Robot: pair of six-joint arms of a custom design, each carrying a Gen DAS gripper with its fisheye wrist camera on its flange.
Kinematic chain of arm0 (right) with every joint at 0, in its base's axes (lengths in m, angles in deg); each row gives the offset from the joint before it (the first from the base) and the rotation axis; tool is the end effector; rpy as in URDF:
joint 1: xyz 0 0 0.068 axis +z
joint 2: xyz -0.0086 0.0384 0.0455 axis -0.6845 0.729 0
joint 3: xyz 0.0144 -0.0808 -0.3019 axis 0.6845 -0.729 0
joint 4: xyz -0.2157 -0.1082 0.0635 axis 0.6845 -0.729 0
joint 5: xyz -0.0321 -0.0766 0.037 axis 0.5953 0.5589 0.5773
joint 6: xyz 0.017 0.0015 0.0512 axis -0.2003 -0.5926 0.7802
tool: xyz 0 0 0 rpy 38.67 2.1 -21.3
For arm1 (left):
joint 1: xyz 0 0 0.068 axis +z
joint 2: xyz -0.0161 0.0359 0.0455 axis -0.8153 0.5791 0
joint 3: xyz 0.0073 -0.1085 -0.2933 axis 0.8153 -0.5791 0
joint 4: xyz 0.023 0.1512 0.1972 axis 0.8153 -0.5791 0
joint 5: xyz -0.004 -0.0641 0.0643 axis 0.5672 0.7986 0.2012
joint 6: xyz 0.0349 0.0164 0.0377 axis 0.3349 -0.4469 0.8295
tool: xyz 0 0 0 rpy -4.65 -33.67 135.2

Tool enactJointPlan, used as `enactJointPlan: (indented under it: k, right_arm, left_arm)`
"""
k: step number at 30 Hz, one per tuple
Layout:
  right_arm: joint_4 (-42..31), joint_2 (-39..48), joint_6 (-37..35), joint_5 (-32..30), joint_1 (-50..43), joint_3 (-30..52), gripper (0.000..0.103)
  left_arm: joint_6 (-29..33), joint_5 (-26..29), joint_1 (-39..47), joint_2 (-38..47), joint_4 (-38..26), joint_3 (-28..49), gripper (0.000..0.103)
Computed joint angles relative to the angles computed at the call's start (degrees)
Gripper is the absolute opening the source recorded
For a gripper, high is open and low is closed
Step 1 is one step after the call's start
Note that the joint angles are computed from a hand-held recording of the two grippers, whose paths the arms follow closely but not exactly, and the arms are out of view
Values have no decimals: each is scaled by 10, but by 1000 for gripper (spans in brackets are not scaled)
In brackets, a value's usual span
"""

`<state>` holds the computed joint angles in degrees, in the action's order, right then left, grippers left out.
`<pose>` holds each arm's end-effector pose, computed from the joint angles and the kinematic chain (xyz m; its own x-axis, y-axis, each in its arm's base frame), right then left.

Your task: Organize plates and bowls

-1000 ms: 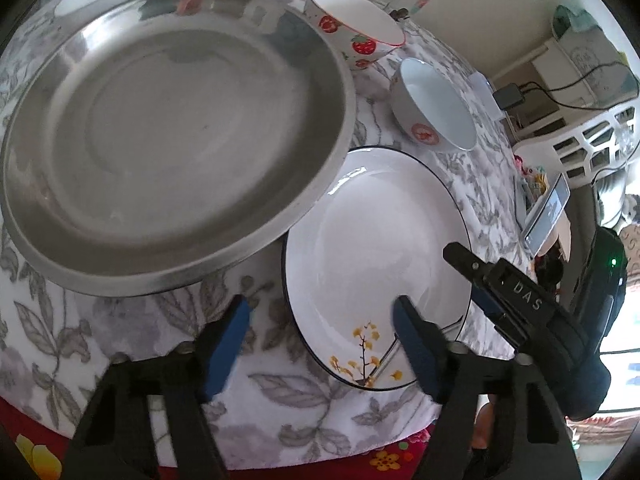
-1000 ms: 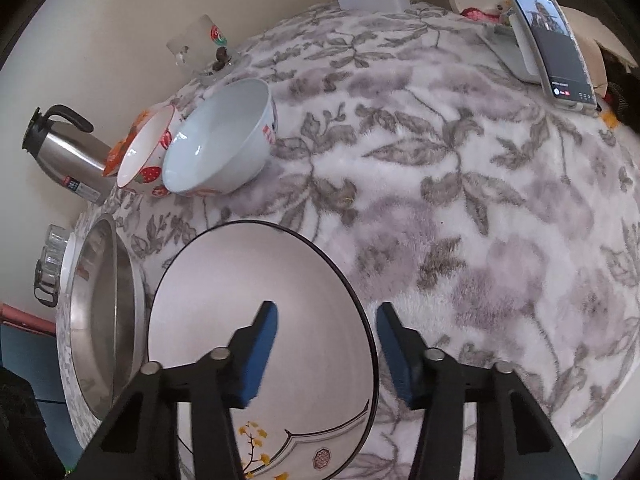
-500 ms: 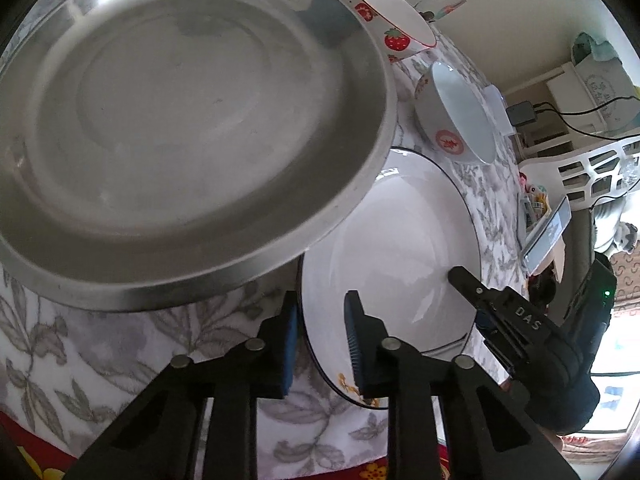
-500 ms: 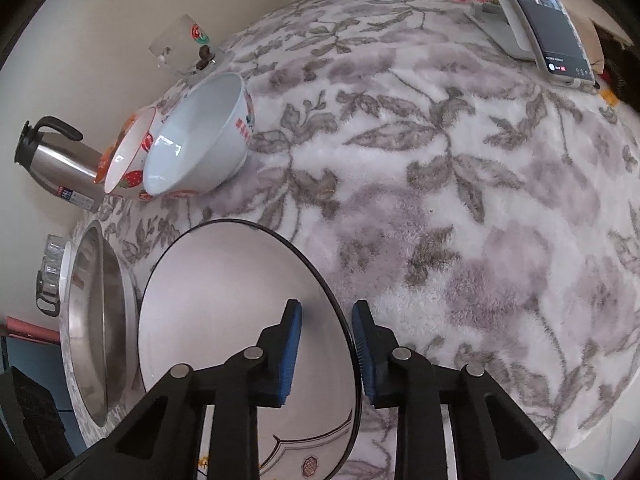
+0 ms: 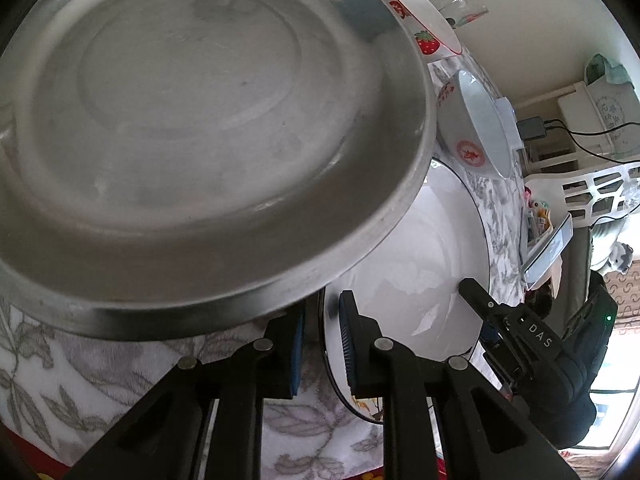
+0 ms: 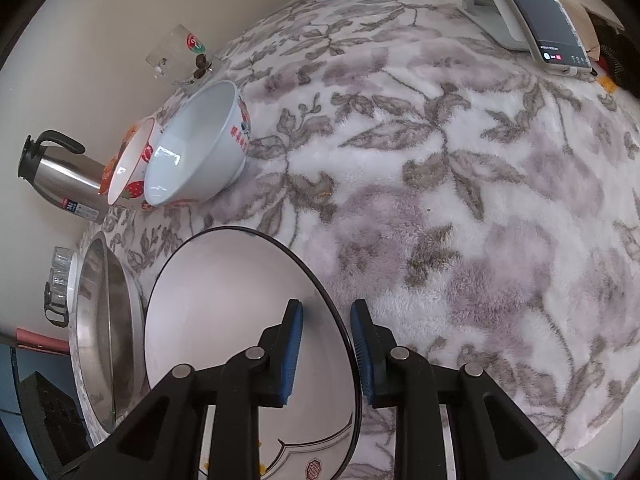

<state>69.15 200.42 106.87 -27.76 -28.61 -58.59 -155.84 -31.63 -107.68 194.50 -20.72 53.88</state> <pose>0.1880 0.0557 0.0431 -0.8970 0.3657 -0.2483 0.2541 0.8862 0.3874 0.1499 -0.1998 0.0426 -0.8798 -0.4686 -0.0800 -0.3721 0.7834 -0.4978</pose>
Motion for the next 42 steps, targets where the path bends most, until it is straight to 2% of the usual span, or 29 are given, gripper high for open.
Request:
enactJointPlan:
  k: [4, 8, 11, 17, 22, 28, 36, 42]
  right_arm:
    - [-4, -1, -1, 2, 2, 1, 27]
    - [-20, -8, 9, 5, 13, 8, 27]
    - [-21, -25, 5, -5, 0, 1, 28]
    - [-14, -52, -8, -21, -13, -13, 28]
    - [28, -36, -6, -53, -36, -29, 24]
    - [12, -29, -11, -45, -29, -23, 21]
    - [-2, -2, -9, -41, -19, -6, 21]
    - [19, 18, 1, -57, -23, -5, 19]
  left_arm:
    - [5, 0, -2, -5, -1, 1, 17]
    - [23, -16, -13, -23, -69, 32, 17]
    - [23, -17, -14, -35, -73, 31, 17]
    - [47, -70, -34, -82, -132, 46, 17]
    - [40, -60, -24, -81, -93, 24, 17]
    - [47, -80, -32, -92, -120, 37, 17]
    - [27, -38, -17, -43, -83, 32, 17]
    - [21, -24, -10, -23, -60, 27, 17]
